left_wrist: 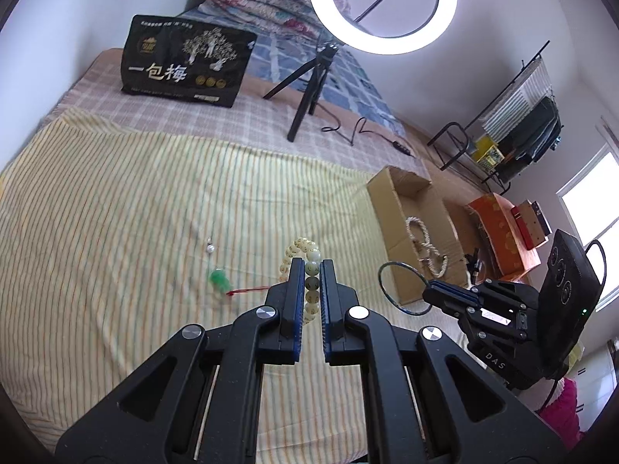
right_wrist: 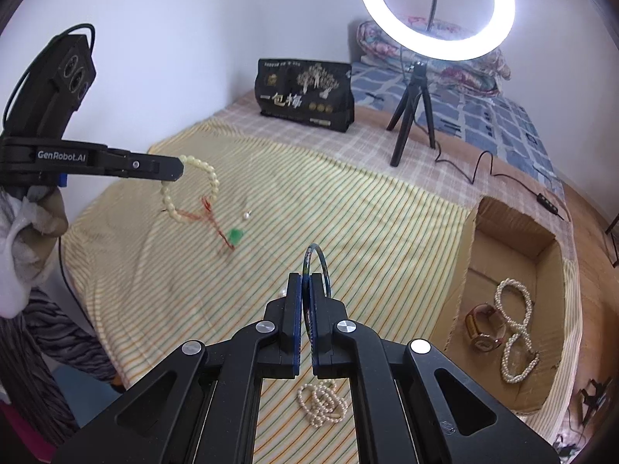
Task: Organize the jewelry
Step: 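Carry the bracelet with the left tool while the right tool carries the bangle to the box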
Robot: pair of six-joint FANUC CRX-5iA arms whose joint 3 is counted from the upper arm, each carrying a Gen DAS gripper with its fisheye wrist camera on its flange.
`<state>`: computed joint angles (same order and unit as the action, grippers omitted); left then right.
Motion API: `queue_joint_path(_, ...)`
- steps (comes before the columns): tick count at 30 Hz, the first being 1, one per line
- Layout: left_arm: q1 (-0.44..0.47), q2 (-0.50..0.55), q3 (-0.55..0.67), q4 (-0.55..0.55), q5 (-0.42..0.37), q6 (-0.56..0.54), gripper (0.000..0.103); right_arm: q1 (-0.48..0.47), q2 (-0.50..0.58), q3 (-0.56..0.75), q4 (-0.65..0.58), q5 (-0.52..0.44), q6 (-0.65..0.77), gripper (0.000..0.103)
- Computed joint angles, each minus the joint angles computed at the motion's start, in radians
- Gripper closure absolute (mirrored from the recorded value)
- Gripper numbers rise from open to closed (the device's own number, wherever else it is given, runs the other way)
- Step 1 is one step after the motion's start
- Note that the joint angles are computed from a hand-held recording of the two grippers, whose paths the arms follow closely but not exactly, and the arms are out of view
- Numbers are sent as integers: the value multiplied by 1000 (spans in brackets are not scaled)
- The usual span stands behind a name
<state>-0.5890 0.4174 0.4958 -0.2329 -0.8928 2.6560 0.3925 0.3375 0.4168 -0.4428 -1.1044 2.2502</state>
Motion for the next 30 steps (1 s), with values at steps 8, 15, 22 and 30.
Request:
queue_joint_path(8, -22, 49, 116, -17, 2, -40, 98, -31, -12, 23, -44, 15, 4, 101)
queue_joint_path(15, -27, 117, 220, 15, -1, -88, 98, -70, -7, 48, -59, 27, -10, 101)
queue_joint_path(22, -33, 216, 350, 62, -30, -141, 98, -109, 19, 89, -47, 40, -49, 101)
queue_joint_path(30, -44, 413, 645, 107, -149, -210, 98, -146, 81, 153, -1, 56, -115, 101)
